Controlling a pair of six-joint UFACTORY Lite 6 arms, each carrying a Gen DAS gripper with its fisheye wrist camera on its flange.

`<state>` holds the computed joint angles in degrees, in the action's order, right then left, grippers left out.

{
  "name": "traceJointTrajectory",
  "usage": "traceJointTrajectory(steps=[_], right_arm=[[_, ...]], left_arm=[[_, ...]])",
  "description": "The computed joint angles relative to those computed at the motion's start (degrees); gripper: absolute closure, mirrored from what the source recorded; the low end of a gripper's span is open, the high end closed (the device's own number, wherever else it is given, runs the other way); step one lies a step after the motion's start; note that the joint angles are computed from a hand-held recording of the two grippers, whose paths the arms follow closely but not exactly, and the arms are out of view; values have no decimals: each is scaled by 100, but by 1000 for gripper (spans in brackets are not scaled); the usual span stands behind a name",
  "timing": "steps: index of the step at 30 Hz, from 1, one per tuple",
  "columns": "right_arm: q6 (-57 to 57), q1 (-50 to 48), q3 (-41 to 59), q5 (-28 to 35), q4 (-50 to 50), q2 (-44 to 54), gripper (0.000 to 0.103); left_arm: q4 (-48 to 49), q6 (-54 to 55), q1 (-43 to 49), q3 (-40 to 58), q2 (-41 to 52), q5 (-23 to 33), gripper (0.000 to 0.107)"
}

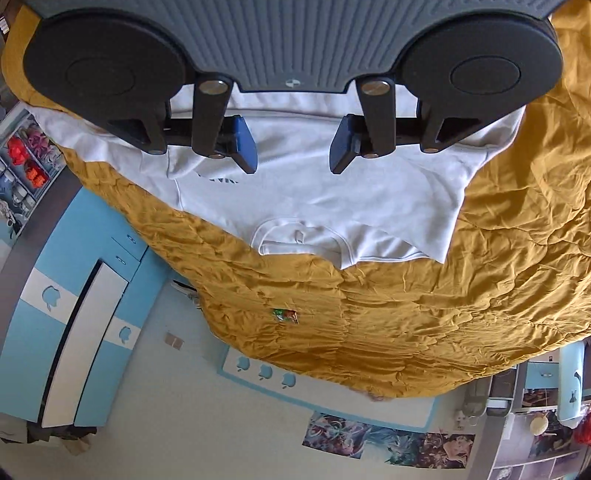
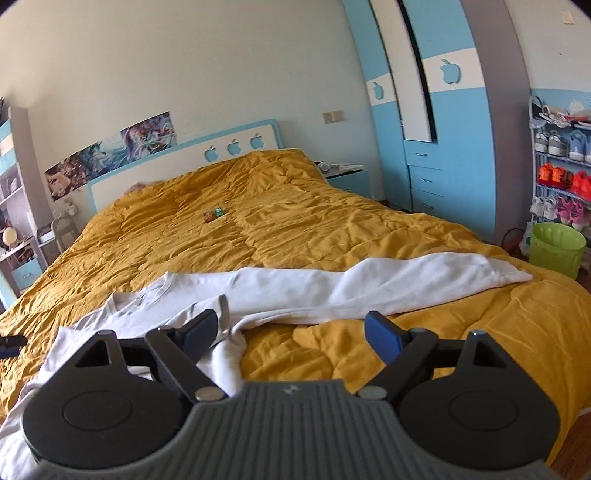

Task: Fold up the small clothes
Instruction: 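Grasp the other sleeve cuff with the right gripper and lift it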

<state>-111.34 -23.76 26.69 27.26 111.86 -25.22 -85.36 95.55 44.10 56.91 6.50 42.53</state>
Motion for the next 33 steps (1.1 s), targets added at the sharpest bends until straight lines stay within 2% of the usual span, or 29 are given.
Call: traceJointTrajectory(steps=[2,5,6,8,12,15,16,19,21,24,25,26,27,28,30,33], right_arm=[[450,-577,568,240,-450,699,20],[1308,-1707,1697,1370,-922,2337,20],[1899,-2002,2200,1582,-1145,2937,20],[2714,-2447,3176,2135,-1323,4134,23],[4802,-2835,5185,2373,-1687,6160,27],[6178,-2911,6450,2403,-1762,7401,38],[6450,-2885,6804,2312,-1758,7695,44],[6661,-2748,7620,2128,-1648,8284,47],[6954,-2619,8171,1850,-1770,8588,48],[7873,-2475,9111,1558,-2253,9088,54],[8300,-2439,9422,1476,-2594,9223,65],[8899,-2365,9956,1373,-3165,9473,84],[9408,-2283,10426,1289,-3662,9705,93],[9698,-2275,10722,1323,-3919,9863,97],[9580,-2271,10703,1241,-3717,9831,98],[8240,-2241,9581,1024,-2778,9098,98]], left_arm=[[82,37,-56,-261,-161,43,54],[103,242,-26,-711,-455,219,54],[77,403,-42,-856,-569,223,54],[-28,680,-191,-1054,-759,-12,54],[-28,680,-605,-1323,-1056,-614,54],[342,384,-755,-1437,-1194,-662,54],[300,471,-858,-1585,-1319,-830,54],[281,433,-1275,-1745,-1417,-1684,54],[742,-217,-1507,-1653,-1302,-2211,54],[1386,-796,-1484,-1556,-1237,-2227,54],[1301,-650,-1482,-1611,-1290,-2258,54],[1060,-354,-1545,-1710,-1371,-2409,54],[906,-152,-1604,-1775,-1420,-2532,54],[908,-115,-1649,-1797,-1439,-2604,54],[966,-160,-1644,-1777,-1413,-2586,54],[1053,-286,-1651,-1778,-1433,-2617,54]])
